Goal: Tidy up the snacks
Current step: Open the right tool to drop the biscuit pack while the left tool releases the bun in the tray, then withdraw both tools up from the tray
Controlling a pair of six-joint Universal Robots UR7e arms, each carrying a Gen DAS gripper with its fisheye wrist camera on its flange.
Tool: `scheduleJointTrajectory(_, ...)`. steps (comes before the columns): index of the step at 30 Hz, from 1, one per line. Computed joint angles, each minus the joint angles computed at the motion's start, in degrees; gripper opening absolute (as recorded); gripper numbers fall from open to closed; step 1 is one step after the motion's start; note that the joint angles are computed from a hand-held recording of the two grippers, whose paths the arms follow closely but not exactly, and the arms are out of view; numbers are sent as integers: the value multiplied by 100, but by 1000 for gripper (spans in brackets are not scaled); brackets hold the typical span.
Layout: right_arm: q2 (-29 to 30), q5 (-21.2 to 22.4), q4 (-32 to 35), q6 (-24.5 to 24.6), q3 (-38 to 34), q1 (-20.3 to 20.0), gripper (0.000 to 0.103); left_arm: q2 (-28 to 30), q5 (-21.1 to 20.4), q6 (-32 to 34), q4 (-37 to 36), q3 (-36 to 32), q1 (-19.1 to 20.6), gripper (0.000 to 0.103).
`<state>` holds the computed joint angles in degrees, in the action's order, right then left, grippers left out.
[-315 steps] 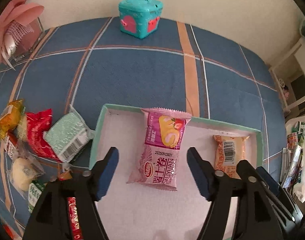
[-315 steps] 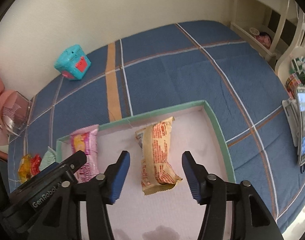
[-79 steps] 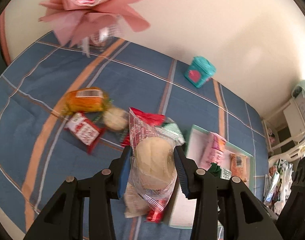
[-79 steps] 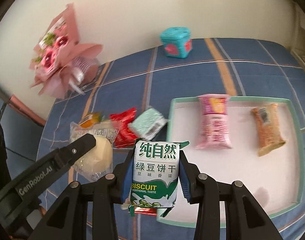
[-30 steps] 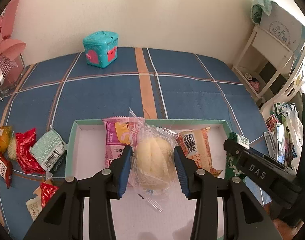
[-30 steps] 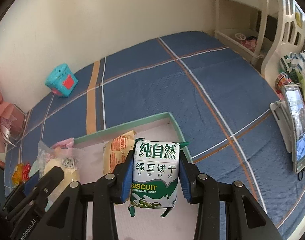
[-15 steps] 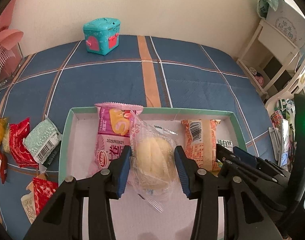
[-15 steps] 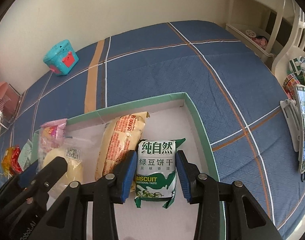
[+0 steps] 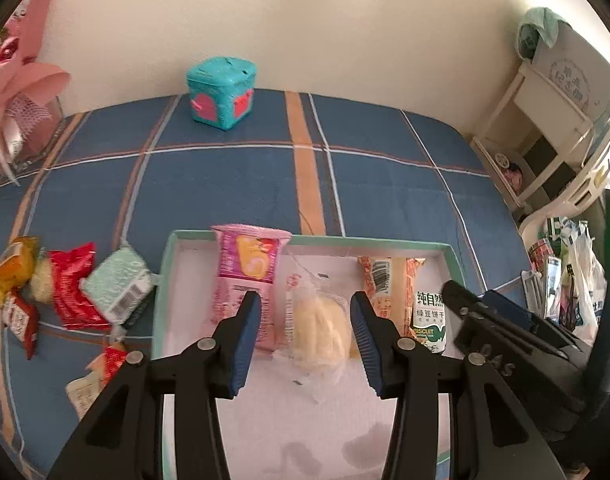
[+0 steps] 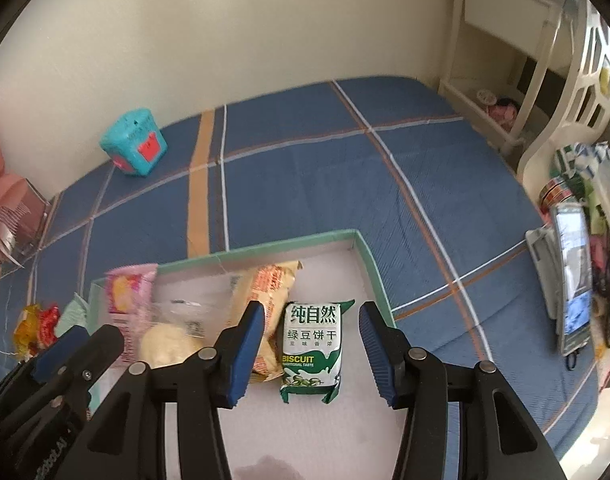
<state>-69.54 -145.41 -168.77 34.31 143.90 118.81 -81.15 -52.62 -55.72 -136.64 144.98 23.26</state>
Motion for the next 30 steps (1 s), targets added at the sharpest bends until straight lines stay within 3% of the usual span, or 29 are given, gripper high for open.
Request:
scheduleJointTrajectory(5, -290, -61, 939, 559, -212, 404, 53, -406, 160, -423, 805, -101, -133, 49)
scheduleJointTrajectory(12, -322, 40, 1751, 1075, -381, 788, 53, -990, 220, -1011, 1881, -144, -194, 52)
scheduleJointTrajectory(25, -199, 405, 1813, 1246, -282, 706, 53, -1700, 63, -1583, 2832, 47, -177, 53)
scheduleJointTrajectory(26, -183, 411, 1817, 1254, -282, 690, 55, -1719, 61, -1588, 2869, 49, -161, 59)
scheduleJointTrajectory(27, -170, 413, 1829, 1260, -288, 676, 59, -1731, 75, -1620, 2915, 48, -152, 72)
scheduleJointTrajectory(29, -126, 407, 1847, 1272, -295, 651, 75, -1760, 162, -1783, 3097, 44, -147, 85)
scheduleJointTrajectory(30, -86, 410, 1820, 1252, -295, 641, 77, -1755, 197, -1837, 3155, 40, -136, 85)
